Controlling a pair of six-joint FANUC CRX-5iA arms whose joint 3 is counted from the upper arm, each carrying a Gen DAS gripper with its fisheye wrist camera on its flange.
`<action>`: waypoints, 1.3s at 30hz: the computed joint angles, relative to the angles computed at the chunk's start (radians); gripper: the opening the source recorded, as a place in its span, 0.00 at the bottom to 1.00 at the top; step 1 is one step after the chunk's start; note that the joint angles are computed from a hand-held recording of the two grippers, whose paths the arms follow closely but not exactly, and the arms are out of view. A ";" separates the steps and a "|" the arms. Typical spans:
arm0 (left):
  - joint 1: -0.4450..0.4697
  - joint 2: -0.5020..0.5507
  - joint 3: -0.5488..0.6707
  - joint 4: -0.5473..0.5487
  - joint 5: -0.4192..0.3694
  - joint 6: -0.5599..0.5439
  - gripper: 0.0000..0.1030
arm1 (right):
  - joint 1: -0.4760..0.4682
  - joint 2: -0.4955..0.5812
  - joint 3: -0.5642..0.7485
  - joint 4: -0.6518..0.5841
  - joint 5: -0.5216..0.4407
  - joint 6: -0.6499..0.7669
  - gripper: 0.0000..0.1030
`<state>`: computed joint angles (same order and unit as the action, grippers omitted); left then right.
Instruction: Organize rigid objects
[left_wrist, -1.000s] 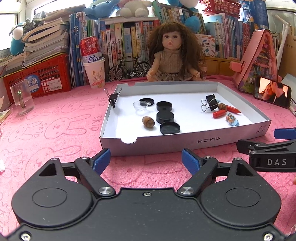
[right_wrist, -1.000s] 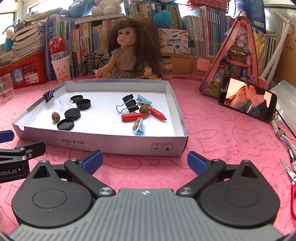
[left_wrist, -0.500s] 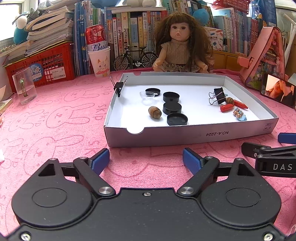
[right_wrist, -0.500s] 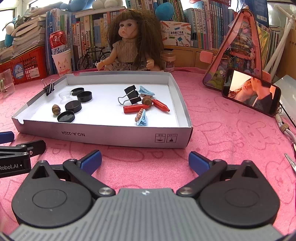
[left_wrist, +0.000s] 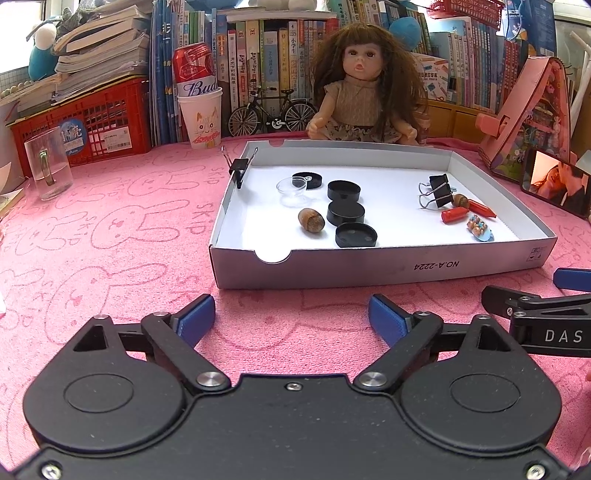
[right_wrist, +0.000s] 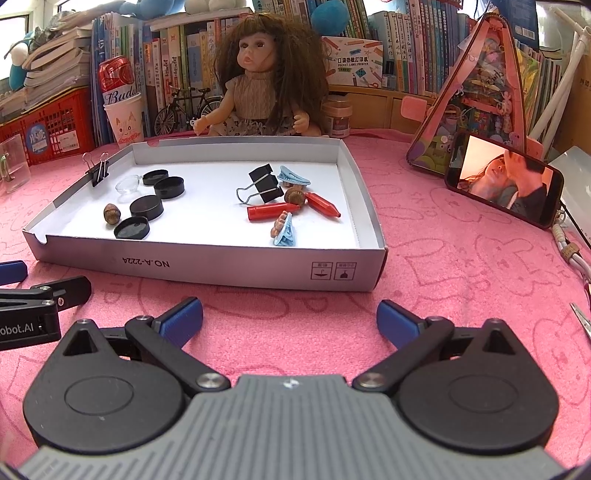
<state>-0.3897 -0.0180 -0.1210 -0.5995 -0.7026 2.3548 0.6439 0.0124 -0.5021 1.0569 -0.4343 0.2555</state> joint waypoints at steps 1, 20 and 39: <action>0.000 0.000 -0.001 0.000 0.000 0.001 0.89 | 0.000 0.000 0.000 0.000 0.000 0.000 1.00; 0.005 0.009 0.003 0.014 -0.007 -0.004 0.99 | 0.001 0.001 0.000 0.000 -0.001 -0.002 1.00; 0.005 0.009 0.003 0.014 -0.007 -0.003 1.00 | 0.001 0.001 0.000 -0.001 -0.001 -0.001 1.00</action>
<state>-0.3846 -0.0090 -0.1181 -0.5857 -0.7092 2.3517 0.6450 0.0130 -0.5021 1.0560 -0.4353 0.2548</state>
